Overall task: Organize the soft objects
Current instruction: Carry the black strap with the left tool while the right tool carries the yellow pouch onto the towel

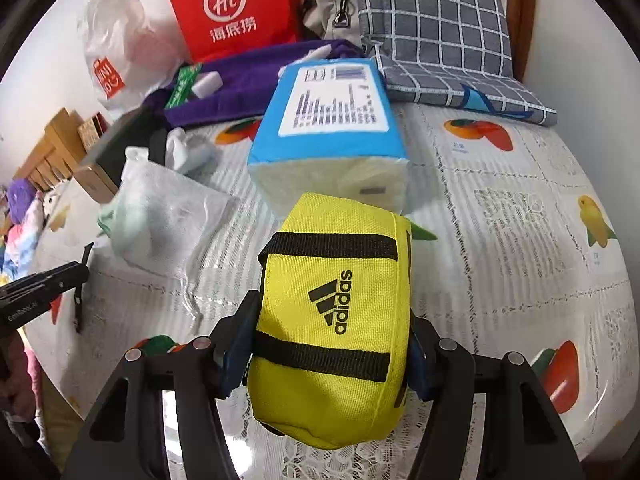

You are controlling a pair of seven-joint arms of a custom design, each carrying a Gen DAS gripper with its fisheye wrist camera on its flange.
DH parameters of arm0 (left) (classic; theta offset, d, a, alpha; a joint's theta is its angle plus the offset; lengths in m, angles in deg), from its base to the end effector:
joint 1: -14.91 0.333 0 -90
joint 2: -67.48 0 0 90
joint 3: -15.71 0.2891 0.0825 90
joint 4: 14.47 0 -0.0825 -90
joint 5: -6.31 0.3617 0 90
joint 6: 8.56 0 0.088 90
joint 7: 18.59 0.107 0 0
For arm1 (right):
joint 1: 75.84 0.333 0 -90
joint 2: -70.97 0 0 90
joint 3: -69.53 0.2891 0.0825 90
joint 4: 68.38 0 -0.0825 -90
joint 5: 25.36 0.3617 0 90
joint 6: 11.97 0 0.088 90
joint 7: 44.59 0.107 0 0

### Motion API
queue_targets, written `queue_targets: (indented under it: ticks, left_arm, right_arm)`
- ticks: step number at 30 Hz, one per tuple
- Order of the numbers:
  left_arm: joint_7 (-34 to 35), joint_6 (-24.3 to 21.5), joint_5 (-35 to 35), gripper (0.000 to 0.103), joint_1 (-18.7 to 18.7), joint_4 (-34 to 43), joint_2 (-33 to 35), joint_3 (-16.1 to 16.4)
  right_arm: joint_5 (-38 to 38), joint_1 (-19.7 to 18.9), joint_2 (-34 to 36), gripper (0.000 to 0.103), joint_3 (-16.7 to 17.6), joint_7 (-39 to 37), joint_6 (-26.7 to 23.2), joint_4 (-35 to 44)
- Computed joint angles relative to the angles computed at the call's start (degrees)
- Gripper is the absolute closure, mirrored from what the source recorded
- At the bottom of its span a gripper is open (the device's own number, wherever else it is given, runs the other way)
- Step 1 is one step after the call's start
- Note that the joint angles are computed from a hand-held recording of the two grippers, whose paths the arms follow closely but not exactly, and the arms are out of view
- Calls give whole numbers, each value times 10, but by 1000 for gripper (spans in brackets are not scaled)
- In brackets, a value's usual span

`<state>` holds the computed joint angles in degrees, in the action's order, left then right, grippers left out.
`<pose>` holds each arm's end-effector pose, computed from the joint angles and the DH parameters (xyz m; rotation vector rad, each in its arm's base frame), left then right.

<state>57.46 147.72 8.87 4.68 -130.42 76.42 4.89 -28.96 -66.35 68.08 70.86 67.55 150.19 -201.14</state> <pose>0.5616 -0.2137 0.4227 -1.8283 2.1238 -0.7019 0.5198 0.1027 0.4138 -1.7251 1.9914 -0.4077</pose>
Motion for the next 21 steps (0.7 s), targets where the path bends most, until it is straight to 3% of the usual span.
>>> queue_targets:
  ticks: [6, 9, 17, 21]
  left_arm:
    - [-5, 1, 11, 83, -2, 8, -9, 1]
    - [15, -5, -9, 97, 3, 18, -6, -4]
    - [26, -28, -22, 97, 5, 29, 13, -3]
    - [54, -19, -46, 76, 8, 36, 29, -8]
  right_arm:
    - [26, 3, -22, 41, -1, -31, 12, -6]
    - [27, 2, -29, 41, -1, -37, 14, -4]
    - [40, 4, -27, 41, 0, -56, 12, 4]
    - [46, 5, -25, 41, 0, -62, 7, 2]
